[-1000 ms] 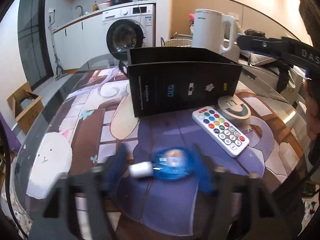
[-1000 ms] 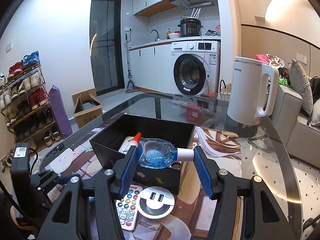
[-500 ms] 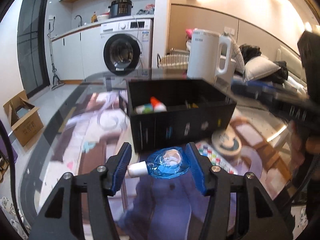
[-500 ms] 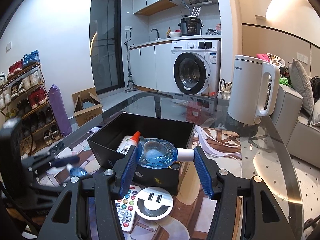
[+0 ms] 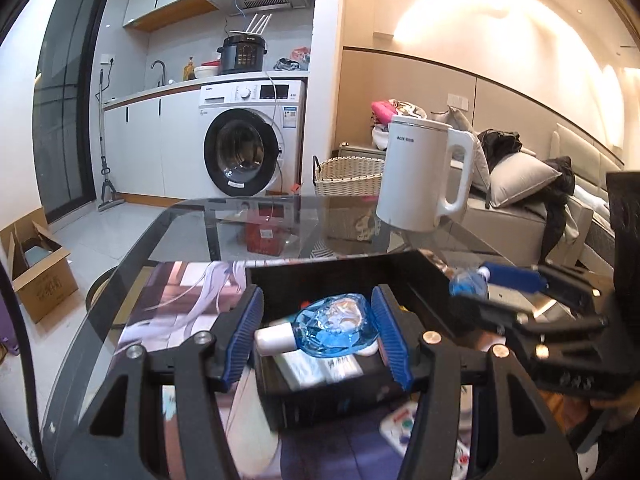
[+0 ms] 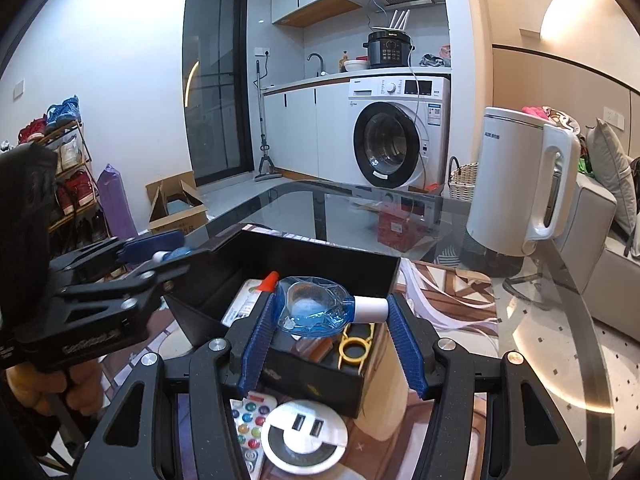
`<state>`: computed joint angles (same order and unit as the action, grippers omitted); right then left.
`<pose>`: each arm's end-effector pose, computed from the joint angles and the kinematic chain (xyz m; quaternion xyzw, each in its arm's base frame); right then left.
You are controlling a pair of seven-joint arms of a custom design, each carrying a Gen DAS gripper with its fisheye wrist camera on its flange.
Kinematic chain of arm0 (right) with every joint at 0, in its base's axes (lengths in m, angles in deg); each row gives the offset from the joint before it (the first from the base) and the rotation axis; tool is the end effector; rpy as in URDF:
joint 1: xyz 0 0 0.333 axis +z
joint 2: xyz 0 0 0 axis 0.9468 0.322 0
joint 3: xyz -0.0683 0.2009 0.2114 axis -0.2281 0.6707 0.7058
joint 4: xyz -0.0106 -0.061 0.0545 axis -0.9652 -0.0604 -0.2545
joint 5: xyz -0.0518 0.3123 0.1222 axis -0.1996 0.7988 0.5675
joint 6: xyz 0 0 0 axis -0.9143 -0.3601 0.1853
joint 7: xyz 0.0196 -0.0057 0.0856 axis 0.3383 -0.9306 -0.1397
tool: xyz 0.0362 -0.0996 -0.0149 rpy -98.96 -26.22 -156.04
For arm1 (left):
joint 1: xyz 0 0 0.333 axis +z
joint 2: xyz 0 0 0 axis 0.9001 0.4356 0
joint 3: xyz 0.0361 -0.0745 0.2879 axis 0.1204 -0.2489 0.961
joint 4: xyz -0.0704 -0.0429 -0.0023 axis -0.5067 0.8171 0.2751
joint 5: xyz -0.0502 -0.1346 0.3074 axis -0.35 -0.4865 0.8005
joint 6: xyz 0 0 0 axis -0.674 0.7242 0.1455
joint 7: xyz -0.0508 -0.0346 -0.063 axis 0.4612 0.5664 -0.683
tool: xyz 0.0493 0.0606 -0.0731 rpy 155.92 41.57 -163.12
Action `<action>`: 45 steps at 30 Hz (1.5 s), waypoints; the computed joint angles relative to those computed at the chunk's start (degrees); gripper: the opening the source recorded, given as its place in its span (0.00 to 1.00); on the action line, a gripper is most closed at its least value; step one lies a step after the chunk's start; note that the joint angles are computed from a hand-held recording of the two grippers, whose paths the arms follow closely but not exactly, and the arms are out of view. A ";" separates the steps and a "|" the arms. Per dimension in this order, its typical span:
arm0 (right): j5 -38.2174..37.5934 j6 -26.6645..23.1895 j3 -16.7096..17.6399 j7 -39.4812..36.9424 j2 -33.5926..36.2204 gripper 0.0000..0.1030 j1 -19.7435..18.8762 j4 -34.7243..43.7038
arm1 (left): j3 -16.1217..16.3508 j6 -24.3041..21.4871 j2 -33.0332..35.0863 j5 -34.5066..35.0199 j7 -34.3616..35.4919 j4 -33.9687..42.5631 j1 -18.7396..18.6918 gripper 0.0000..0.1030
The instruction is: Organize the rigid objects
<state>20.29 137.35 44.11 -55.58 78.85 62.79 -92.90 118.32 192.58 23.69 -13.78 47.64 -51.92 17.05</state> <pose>0.6931 0.0614 0.4579 -0.7518 0.4181 -0.2423 0.4487 0.6430 -0.2849 0.4709 -0.5777 0.6103 -0.4332 0.3258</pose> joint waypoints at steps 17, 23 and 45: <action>-16.28 -2.32 -2.11 14.47 10.51 0.56 4.04 14.35 | -8.08 -7.68 7.66 8.67 -5.42 15.94 10.00 0.54; -16.42 -0.79 1.50 13.53 10.55 0.59 2.06 13.32 | -7.77 -7.30 7.53 12.68 -10.11 15.70 10.25 0.54; -14.28 4.46 0.98 14.94 -3.07 1.00 -3.88 -7.66 | 3.36 1.80 -2.99 7.98 -7.38 -5.54 -2.82 1.00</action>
<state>6.00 141.81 45.09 -40.64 75.79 58.91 -100.56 121.67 194.38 20.70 -5.80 40.27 -57.46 14.23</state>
